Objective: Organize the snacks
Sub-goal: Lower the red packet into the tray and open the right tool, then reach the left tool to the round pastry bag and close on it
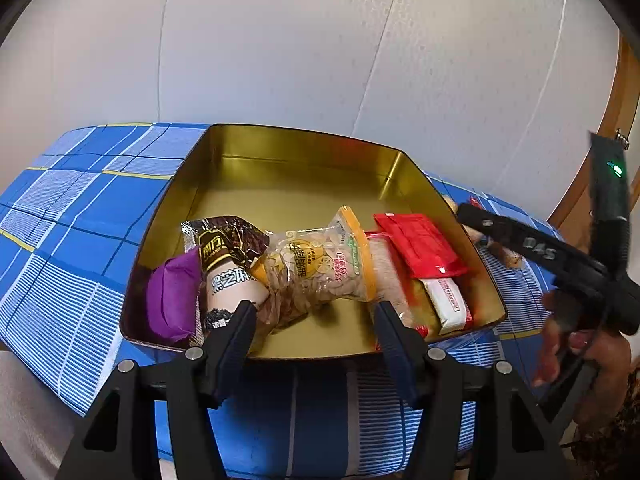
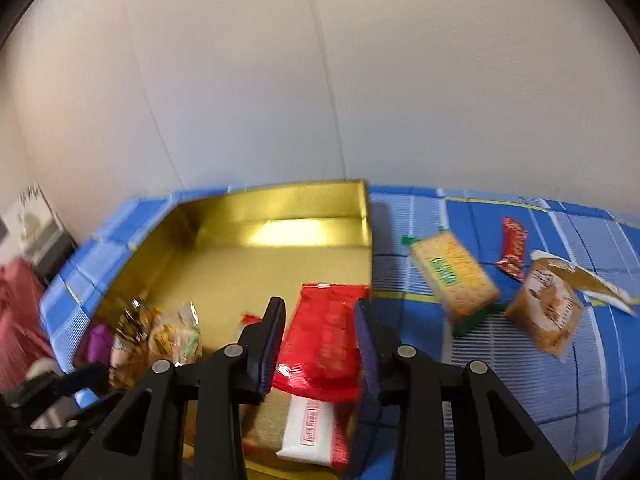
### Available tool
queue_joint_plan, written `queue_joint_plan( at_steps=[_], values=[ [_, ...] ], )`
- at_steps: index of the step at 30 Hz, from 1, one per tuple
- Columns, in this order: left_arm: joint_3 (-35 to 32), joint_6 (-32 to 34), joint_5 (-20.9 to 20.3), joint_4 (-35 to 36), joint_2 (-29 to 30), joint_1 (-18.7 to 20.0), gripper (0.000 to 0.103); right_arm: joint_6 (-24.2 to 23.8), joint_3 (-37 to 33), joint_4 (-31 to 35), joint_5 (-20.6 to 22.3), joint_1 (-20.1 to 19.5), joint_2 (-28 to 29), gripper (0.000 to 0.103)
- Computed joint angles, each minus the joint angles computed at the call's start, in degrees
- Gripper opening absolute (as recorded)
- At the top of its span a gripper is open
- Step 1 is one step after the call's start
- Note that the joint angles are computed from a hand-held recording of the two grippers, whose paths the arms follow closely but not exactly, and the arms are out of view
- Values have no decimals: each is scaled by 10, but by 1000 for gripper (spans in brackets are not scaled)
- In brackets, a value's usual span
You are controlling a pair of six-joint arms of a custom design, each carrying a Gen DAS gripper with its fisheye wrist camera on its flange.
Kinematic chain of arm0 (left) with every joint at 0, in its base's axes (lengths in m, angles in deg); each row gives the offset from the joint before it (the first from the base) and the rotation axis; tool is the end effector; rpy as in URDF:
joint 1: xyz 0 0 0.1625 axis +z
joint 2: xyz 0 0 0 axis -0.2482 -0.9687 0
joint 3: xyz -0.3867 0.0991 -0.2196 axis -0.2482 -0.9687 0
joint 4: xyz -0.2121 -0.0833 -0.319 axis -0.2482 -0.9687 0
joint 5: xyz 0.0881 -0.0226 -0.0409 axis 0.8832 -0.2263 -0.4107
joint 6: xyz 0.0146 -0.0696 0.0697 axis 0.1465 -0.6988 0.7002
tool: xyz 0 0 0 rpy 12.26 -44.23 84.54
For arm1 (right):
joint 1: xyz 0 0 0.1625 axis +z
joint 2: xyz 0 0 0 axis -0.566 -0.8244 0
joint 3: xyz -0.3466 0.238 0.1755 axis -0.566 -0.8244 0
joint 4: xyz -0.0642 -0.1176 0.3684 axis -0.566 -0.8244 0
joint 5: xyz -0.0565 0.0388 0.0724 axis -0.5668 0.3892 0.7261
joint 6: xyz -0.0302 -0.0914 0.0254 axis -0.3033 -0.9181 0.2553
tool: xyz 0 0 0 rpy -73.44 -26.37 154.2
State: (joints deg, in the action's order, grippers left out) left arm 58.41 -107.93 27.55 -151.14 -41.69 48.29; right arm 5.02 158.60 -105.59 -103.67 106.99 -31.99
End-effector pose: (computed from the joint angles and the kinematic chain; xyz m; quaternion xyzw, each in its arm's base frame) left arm -0.3791 -0.5264 -0.1667 -0.1056 0.8173 -0.4630 0.3263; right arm -0.0698 -0.7118 0.2794 0.3958 -0.8888 0.2125 0.0909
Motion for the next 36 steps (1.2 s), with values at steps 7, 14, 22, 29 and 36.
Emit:
queue_joint_plan(
  at_steps=[7, 14, 22, 29, 36],
  values=[
    [-10, 13, 1, -15, 9, -3, 62, 57, -31, 10, 12, -34, -11, 37],
    [-26, 67, -1, -59, 24, -6, 62, 94, -80, 13, -33, -62, 2, 37],
    [-63, 151, -16, -98, 49, -8, 62, 124, -136, 32, -43, -87, 15, 37],
    [-118, 239, -31, -124, 72, -6, 62, 128, -160, -17, -69, -84, 32, 37],
    [-254, 366, -65, -122, 121, 10, 62, 150, -204, -38, -78, -86, 54, 39]
  ],
)
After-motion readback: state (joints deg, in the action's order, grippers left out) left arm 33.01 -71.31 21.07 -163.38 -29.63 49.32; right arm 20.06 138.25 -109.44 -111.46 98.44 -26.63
